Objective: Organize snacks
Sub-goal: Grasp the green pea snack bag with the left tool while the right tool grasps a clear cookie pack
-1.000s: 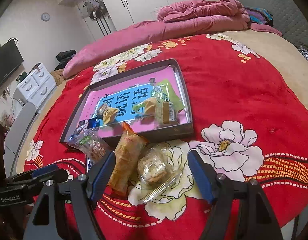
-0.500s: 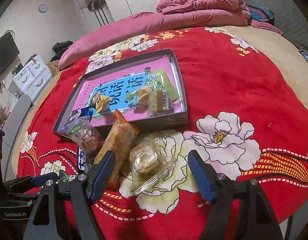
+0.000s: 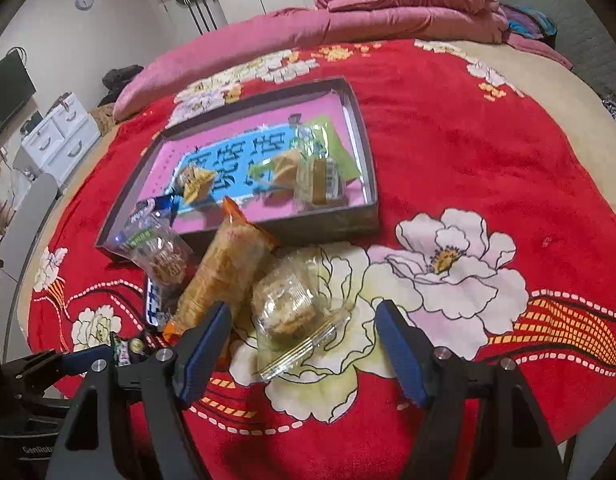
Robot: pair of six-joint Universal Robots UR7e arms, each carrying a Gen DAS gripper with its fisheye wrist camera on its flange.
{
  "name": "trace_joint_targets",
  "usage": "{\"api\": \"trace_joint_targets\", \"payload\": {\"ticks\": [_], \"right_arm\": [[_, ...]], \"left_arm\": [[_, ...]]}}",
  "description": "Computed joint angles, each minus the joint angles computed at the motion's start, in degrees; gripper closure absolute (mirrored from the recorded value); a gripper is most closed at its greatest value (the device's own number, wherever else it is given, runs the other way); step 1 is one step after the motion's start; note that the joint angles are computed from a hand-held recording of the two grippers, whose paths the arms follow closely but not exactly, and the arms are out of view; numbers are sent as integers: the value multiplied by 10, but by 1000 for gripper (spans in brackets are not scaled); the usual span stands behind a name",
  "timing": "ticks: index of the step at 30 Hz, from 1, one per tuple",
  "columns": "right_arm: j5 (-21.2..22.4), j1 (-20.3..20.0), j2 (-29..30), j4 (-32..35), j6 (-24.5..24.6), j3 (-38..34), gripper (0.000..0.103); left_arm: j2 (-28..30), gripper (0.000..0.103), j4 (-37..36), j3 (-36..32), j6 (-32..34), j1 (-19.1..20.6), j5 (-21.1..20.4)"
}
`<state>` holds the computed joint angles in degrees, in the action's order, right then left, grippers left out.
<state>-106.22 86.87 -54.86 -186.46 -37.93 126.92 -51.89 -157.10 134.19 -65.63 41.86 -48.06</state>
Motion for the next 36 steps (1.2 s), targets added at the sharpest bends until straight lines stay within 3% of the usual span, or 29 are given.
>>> {"api": "trace_joint_targets", "payload": {"ticks": [7,14,18,24,31,36], "right_arm": [[1,-5,0,17,17,-7,29],[4,-7,1,31,18,-12,29],[-7,-6,6,36,19,-16,29],[-36,0,23,36,10,-25,29],[-53,13,47,9,-25,-34,29],[-57,18,60,-1,-49,-40,38]], "left_arm": [[-9,28,18,-1,-5,-10,15],[-33,28,108,-7,-103,-26,19],[-18,28,132,-20,-125,-22,1],[4,28,132,-25,-155,-10,-12],[10,28,66,-5,-154,2,-7],[10,28,53,-1,-160,-1,1]]}}
